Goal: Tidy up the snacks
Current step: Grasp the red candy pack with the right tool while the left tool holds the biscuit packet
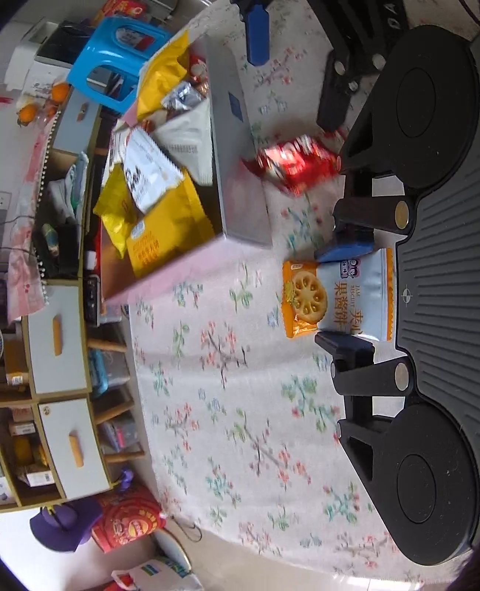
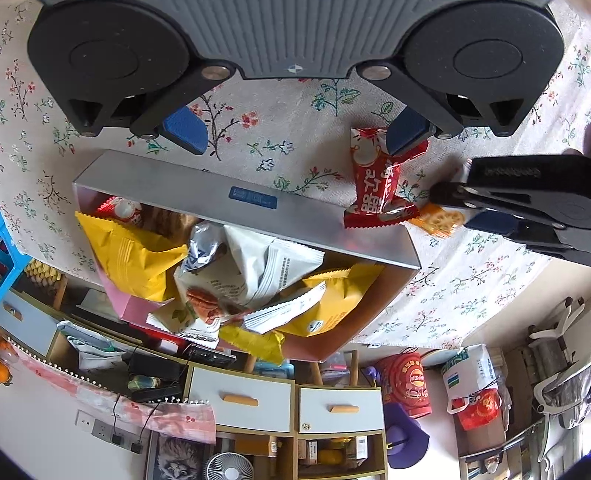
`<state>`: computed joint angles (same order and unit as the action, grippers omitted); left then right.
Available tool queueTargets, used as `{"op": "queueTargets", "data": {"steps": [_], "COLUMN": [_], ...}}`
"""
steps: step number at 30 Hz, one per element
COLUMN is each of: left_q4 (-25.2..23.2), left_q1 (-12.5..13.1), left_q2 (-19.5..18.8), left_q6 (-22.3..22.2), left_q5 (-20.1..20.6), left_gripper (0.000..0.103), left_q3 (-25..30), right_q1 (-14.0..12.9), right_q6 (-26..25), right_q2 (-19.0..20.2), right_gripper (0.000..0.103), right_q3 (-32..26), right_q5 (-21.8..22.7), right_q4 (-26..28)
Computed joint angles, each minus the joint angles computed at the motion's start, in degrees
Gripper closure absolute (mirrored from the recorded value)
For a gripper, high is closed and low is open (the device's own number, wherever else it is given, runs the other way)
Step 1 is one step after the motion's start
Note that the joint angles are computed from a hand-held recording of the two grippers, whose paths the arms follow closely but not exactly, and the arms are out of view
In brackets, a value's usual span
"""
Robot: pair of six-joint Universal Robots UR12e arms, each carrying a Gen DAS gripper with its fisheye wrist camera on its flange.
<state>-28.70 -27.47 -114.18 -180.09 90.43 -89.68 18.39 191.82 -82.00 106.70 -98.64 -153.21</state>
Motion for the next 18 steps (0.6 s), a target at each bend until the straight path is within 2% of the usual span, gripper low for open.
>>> {"op": "queueTargets", "data": {"steps": [10, 15, 18], "left_q4": [0.83, 0.66, 0.49], "left_q1": [2.27, 2.94, 3.15], "left_q2": [1.78, 2.35, 2.56], "left_q6": [-2.77, -3.89, -4.16], "left_q5": [2.76, 3.02, 2.77], "left_gripper": [0.066, 0.066, 0.066], "left_q3": [-2.52, -3.18, -3.36], "right_q1": [1.13, 1.98, 2.36], "right_q6": [0.59, 0.50, 0.23], "right_q2": [2.09, 3.57, 4.36], "right_gripper": [0.011, 0.017, 0.026], "right_q3": [-1.82, -3.15, -3.89], "right_q5": [0.29, -0.22, -0.38], "right_q4": [-0.89, -1.32, -1.18]}}
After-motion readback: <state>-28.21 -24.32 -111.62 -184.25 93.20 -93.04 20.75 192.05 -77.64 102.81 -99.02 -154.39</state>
